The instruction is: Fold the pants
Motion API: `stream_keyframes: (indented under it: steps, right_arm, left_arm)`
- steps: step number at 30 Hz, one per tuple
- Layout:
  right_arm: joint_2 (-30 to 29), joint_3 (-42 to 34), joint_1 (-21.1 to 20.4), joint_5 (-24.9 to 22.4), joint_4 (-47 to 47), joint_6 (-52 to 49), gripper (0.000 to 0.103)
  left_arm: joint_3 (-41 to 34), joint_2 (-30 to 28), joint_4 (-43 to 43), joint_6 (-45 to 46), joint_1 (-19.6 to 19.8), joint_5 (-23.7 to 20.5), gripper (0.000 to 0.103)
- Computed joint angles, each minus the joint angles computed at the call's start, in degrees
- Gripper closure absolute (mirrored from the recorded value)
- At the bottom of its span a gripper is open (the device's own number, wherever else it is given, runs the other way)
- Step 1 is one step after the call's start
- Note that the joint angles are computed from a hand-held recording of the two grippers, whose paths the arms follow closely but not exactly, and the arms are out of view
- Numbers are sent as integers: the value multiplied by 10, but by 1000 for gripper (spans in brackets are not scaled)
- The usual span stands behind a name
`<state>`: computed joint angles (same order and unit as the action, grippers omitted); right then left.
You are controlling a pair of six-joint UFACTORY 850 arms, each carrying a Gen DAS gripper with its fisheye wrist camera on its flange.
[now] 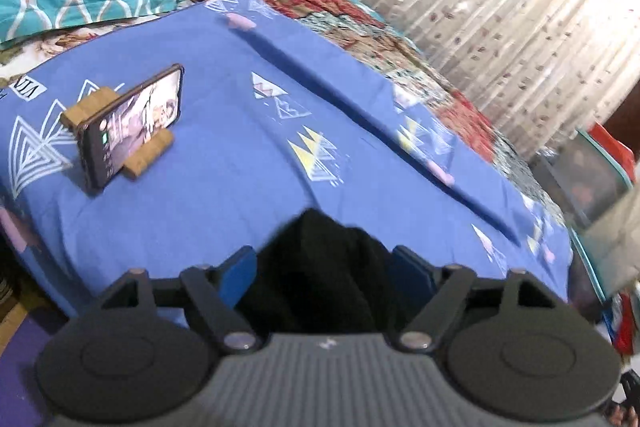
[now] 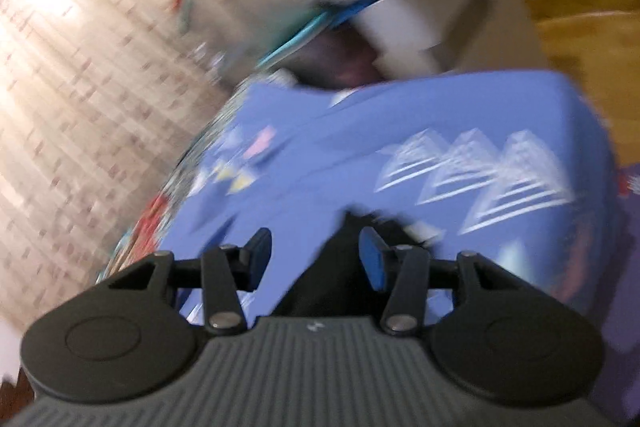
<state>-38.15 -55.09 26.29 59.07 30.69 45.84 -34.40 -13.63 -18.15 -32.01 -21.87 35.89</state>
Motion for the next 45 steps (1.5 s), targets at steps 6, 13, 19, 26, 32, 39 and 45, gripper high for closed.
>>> stream_keyframes:
  steps: [6,13,19,26,32,39,45]
  right_arm:
    - [-48,-110,38,-99,-91,-38,51]
    - [-106,-222,79,-233,-156,-68,51]
    - [-138,-279,96,-322,-220,-84,51]
    - [-132,-294,105,-332,-334,-56,51]
    - [-156,-362,117,-324,-575,78,51]
    - [-239,-499,140,-375,-935,388,51]
    - [-283,-580,154,-406,-1104,542,51]
  left_arm:
    - [-140,-122,268,-176,60,-116,38]
    - [-128,-100,106,85,24,-23,95]
    - [-98,-107,-41,225,17,-33,76]
    - [-31,-92,73,-38,55,-7,10]
    - [-23,-118,267,-278,93,56,2]
    - [-104,-152,149,-113,43,15,76]
    - [-63,-87,-69,170,-26,158,82]
